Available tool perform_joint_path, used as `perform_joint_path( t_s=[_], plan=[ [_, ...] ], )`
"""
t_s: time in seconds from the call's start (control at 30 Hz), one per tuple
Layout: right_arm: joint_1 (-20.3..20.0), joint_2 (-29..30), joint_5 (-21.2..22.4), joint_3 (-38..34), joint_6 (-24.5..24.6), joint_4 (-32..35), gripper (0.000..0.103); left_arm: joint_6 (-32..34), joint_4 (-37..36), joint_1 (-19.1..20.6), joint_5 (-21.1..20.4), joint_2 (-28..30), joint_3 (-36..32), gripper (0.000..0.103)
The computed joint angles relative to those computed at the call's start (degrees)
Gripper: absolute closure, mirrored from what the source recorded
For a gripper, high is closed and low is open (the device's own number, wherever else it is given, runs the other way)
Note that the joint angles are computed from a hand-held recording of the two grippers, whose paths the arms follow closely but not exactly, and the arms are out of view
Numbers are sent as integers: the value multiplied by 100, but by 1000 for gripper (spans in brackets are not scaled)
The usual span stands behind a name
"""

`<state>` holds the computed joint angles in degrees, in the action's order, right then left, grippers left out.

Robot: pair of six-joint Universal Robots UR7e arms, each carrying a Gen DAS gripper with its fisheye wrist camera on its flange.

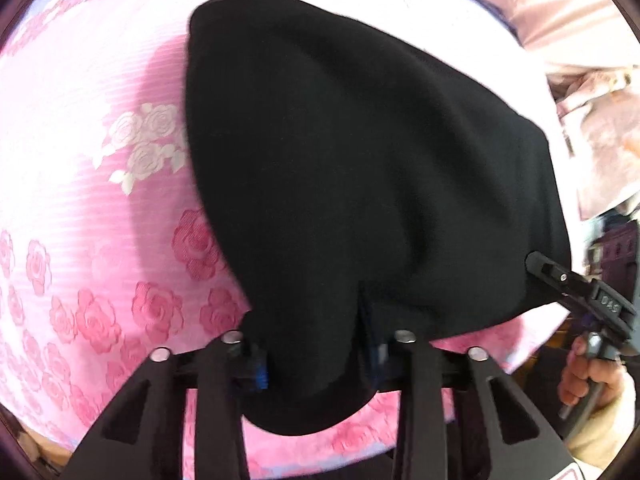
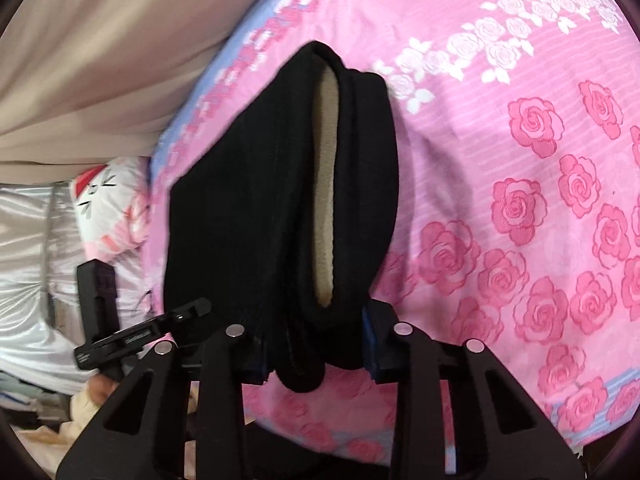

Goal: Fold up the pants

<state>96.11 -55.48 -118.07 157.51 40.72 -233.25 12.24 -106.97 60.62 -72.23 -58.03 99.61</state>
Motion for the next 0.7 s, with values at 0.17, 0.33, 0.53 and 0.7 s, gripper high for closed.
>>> perform_joint_path(
  t_s=[0.17,0.33,0.53,0.7],
  plan=[
    [489,-535,37,174,387,1042,72,-57,884,151,-501,-298,-243,83],
    [74,467,301,484,278,-26,49,253,827,112,19,-742,425,66],
    [-171,742,301,348,113,-522,41,-111,-254,-16,405,-784,992,23],
    [-175,492,520,309,197,-170,66,-575,-134,61,-148,-265,606,27]
  ],
)
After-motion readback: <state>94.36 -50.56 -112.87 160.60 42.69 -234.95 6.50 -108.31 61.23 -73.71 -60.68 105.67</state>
